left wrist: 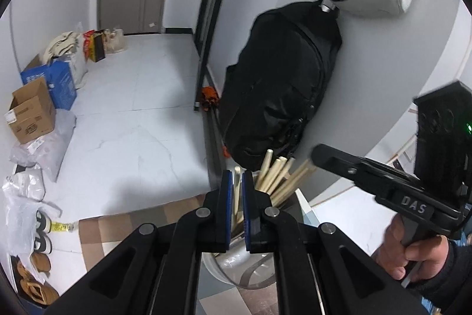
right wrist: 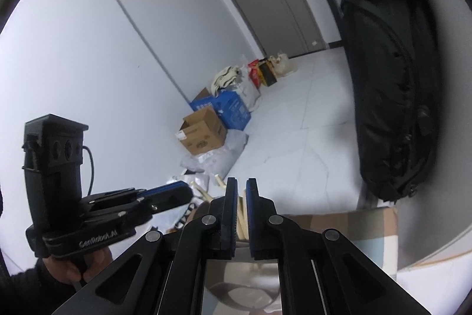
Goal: Organize utensils
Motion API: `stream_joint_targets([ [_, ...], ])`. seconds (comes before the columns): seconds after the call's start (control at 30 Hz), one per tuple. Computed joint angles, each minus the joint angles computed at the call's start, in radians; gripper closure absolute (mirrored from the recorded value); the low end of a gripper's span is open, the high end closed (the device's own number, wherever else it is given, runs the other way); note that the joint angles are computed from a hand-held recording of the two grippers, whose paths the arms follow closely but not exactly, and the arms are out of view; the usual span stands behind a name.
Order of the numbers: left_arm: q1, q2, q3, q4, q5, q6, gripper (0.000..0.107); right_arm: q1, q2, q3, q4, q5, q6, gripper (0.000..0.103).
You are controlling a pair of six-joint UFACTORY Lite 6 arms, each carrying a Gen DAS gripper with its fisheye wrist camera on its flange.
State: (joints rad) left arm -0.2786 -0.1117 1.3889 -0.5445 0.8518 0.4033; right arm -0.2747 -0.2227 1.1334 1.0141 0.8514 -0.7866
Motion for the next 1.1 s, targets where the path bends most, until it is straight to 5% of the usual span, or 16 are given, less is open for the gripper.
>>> stream_joint_targets([
  [0.13,0.009,-0.039,-0.024,0.028,-0.033,-0.053,0.085,-0.041,-0.055,-0.03,0.019,0.023,-0.007,0.09],
  [0.2,0.0,-0.087,-0.048,0.065,-0.057,-0.098,0.083,-0.072,-0.097,-0.052,0.026,0.037,-0.007,0.082],
  [0.43,-0.049,-0.205,-0.094,0.215,-0.103,-0.263,0.081,-0.15,-0.192,-0.068,0.005,0.109,0.012,0.081],
  [0.57,-0.076,-0.267,-0.114,0.276,-0.113,-0.358,0.063,-0.186,-0.261,-0.083,0.001,0.155,0.015,0.077],
  [0.73,-0.136,-0.336,-0.139,0.397,-0.122,-0.496,0.061,-0.233,-0.362,-0.104,0.01,0.221,0.008,0.063],
  [0.83,-0.192,-0.385,-0.156,0.507,-0.122,-0.618,0.049,-0.279,-0.424,-0.114,0.029,0.271,-0.008,0.054],
  [0.9,-0.254,-0.427,-0.176,0.629,-0.132,-0.74,0.042,-0.306,-0.474,-0.121,0.024,0.277,0.0,0.038],
  [1.1,-0.45,-0.517,-0.221,0.964,-0.081,-1.058,0.03,-0.531,-0.57,-0.168,0.127,0.495,-0.091,0.03],
])
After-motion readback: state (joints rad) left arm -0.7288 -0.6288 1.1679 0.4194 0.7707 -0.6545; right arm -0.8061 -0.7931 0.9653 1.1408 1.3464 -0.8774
